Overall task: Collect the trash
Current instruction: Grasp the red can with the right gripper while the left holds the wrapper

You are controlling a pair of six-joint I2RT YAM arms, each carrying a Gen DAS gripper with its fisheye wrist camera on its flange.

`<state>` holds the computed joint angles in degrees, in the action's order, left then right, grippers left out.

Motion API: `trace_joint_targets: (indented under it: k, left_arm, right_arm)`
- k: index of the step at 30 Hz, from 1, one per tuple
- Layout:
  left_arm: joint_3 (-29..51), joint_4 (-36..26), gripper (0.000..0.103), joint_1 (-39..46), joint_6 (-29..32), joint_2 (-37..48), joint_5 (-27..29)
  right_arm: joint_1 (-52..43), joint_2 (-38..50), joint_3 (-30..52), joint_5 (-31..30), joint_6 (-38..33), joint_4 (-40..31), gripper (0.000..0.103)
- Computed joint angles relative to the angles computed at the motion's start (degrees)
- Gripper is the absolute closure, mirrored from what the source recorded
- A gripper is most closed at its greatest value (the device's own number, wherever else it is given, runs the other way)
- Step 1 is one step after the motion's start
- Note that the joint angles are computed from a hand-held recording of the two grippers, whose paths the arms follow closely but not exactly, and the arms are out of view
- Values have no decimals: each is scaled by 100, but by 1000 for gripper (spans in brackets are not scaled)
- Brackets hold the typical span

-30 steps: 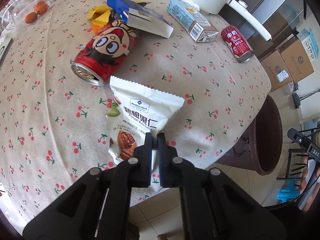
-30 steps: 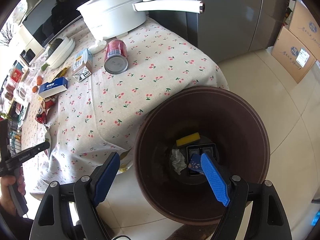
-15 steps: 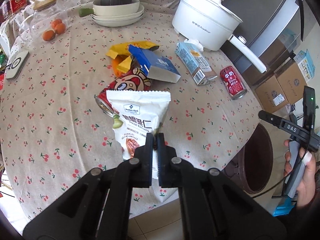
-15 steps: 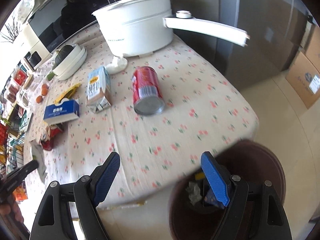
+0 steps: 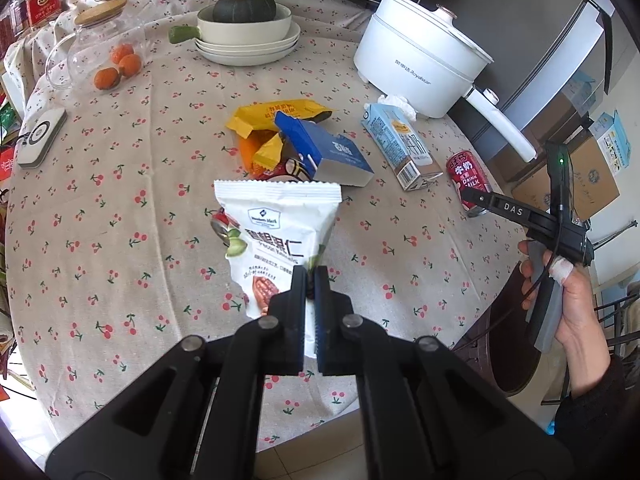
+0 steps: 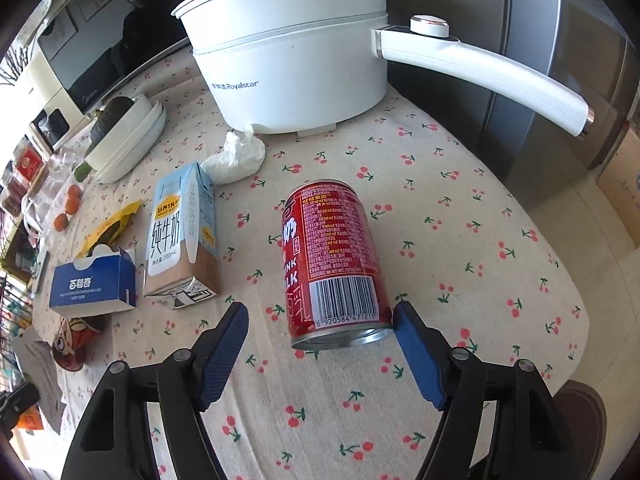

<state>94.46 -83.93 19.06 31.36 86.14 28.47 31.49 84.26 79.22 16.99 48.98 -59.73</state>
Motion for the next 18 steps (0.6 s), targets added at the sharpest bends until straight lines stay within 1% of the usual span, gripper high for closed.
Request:
trace_joint_targets:
  k: [1,2,3,6,9,16,18]
  left_arm:
    - [-1,-7,99,0,14,3,0]
    - [6,-13,99,-4,18,6,3]
    - [20,-27,99,-6,24,7,13]
    - [72,-97,99,8,63,17,83]
    - [97,-186,99,-2,100,17,140]
    - [61,-327,99,-76,220,-115,246]
    - [47,-377,99,-96,239,-145,272]
  right_arm:
    - [-2,36,-27,-29,-60,67,35]
    - [25,42,-49,-30,-84,94,44]
    - [47,59,-71,-54,-145,121,48]
    - [171,-9,-73,-9,-216,81,48]
    - [342,-130,34,22,-130,-151,48]
    - [1058,-492,438,269,333,-1003,49]
    - [1331,-566,560,374,576,-1308,49]
